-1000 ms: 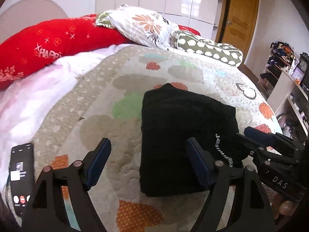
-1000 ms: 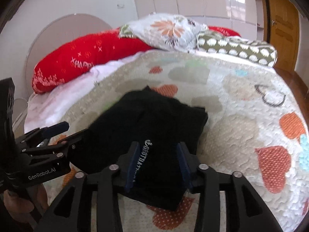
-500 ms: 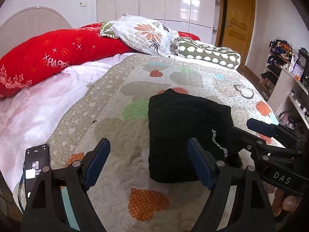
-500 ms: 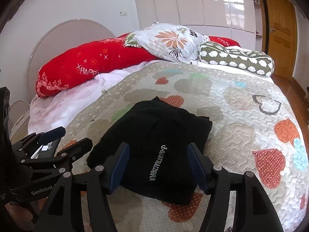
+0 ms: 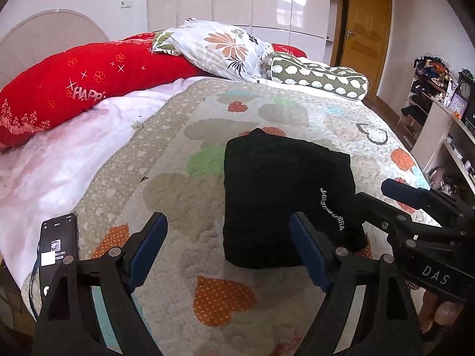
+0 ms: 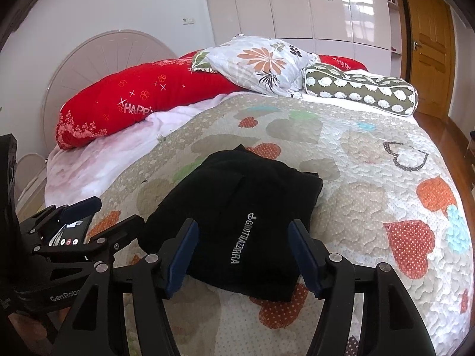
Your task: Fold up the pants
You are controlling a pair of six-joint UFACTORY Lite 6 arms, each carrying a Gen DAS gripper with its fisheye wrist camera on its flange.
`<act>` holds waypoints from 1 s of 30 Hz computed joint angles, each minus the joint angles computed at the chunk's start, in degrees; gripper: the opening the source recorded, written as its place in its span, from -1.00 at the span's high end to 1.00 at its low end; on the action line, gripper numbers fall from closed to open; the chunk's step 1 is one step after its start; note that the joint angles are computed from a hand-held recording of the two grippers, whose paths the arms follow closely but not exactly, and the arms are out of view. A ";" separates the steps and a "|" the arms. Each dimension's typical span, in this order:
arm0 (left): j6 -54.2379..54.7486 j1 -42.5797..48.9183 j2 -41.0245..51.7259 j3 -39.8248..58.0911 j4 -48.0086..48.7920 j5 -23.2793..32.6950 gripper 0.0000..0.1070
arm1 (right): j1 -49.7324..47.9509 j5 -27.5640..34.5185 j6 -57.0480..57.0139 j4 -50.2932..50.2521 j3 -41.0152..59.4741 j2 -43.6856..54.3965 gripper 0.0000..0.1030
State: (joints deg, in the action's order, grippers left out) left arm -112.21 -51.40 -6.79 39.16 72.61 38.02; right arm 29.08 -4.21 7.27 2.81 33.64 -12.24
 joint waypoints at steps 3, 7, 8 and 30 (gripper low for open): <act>-0.54 -0.14 -0.17 -0.18 0.40 0.20 -0.59 | 0.14 -0.17 -4.05 3.96 -0.12 0.11 -0.27; -1.46 -0.16 -0.33 -0.59 1.35 0.38 -0.59 | -0.15 -0.64 -1.58 1.97 -0.76 -0.02 -0.29; -1.50 0.02 -0.17 -0.57 1.50 0.11 -0.59 | -0.34 -0.74 0.61 -0.19 -0.90 0.04 -0.29; -4.47 4.63 0.63 -1.36 6.20 -4.38 -0.59 | -0.38 -2.11 -1.59 1.61 2.51 5.98 -0.30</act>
State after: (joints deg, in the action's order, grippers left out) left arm -116.67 -46.76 -6.16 37.80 78.81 33.64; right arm 28.70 -6.31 5.68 4.43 36.15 -6.25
